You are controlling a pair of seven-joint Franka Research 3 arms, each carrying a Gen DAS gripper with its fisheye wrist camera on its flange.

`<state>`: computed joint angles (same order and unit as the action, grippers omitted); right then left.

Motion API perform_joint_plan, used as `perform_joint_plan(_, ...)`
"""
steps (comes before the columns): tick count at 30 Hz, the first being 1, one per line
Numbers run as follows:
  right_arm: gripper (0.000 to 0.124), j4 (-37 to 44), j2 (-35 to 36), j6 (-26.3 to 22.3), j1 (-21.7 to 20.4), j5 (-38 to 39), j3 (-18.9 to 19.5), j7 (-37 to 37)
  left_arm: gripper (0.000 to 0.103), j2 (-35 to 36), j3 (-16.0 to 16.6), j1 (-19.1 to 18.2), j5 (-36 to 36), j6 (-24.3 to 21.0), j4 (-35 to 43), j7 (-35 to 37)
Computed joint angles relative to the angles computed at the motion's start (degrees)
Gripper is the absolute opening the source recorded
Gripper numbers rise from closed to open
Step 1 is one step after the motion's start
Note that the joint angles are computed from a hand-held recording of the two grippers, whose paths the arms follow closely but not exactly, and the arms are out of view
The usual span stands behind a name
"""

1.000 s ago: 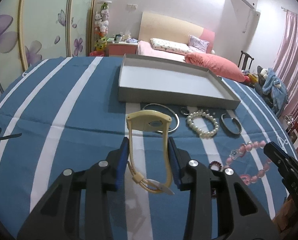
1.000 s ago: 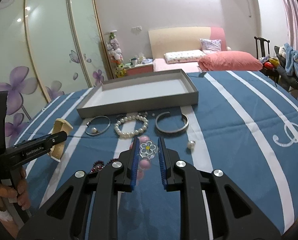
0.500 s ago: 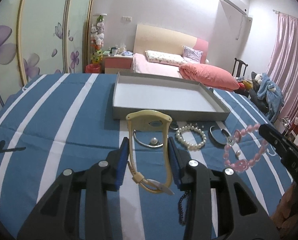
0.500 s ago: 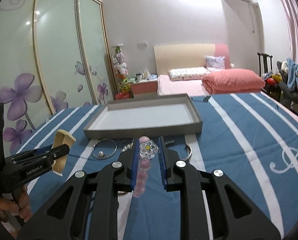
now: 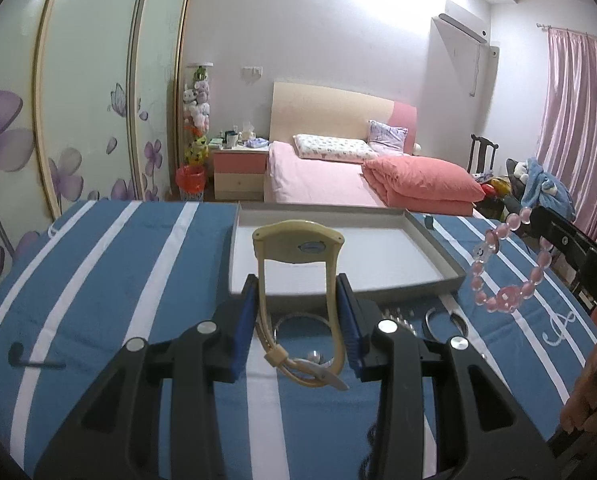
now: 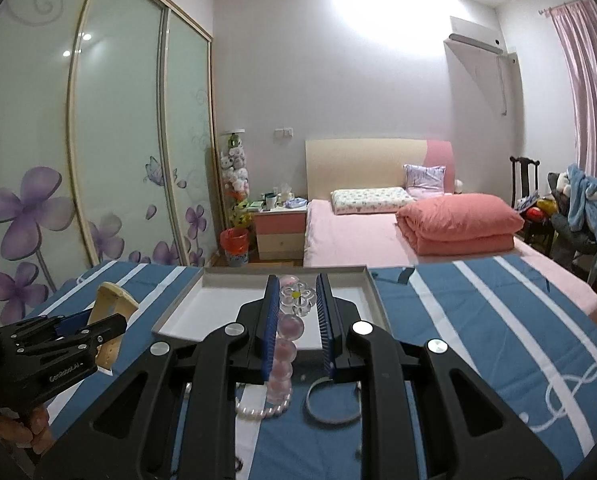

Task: Organize jewelry
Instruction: 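Carry both items into the grey tray and open both tools to release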

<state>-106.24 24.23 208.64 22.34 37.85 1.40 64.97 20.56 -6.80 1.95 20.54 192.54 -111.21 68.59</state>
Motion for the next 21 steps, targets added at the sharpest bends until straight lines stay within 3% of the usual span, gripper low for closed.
perform_joint_plan(6, 0.02, 6.59, 3.58, -0.71, 1.23, 1.83, -2.02, -2.69, 0.038, 4.62, 2.83, -3.39, -1.54, -0.75, 8.01, 0.66)
perform_joint_plan(10, 0.02, 13.71, 7.72, -3.83, 3.33, 5.85, -5.17, -6.12, 0.039, 9.65, 3.67, -4.75, -2.07, -2.67, 15.63, 1.02)
perform_joint_plan(12, 0.02, 18.47, 10.79, -6.71, 5.67, 9.51, -8.84, -8.18, 0.039, 12.47, 2.56, -4.18, -2.12, -4.44, 19.76, 1.21)
perform_joint_plan(14, 0.02, 23.48, 14.38, -11.2, 9.48, 14.21, -15.19, -8.89, 0.039, 15.8, -0.14, -2.43, -2.19, -6.99, 24.59, 1.83)
perform_joint_plan(17, 0.02, 29.39, 19.98, -18.94, 14.3, 16.2, -25.58, -2.93, 0.039, 21.08, -0.96, -2.65, -2.67, -10.88, 32.55, 2.82)
perform_joint_plan(21, 0.02, 35.19, 26.82, -26.15, 17.39, 13.56, -35.29, 7.66, 0.039, 27.76, -4.18, -1.61, -4.09, -17.07, 42.46, 6.64)
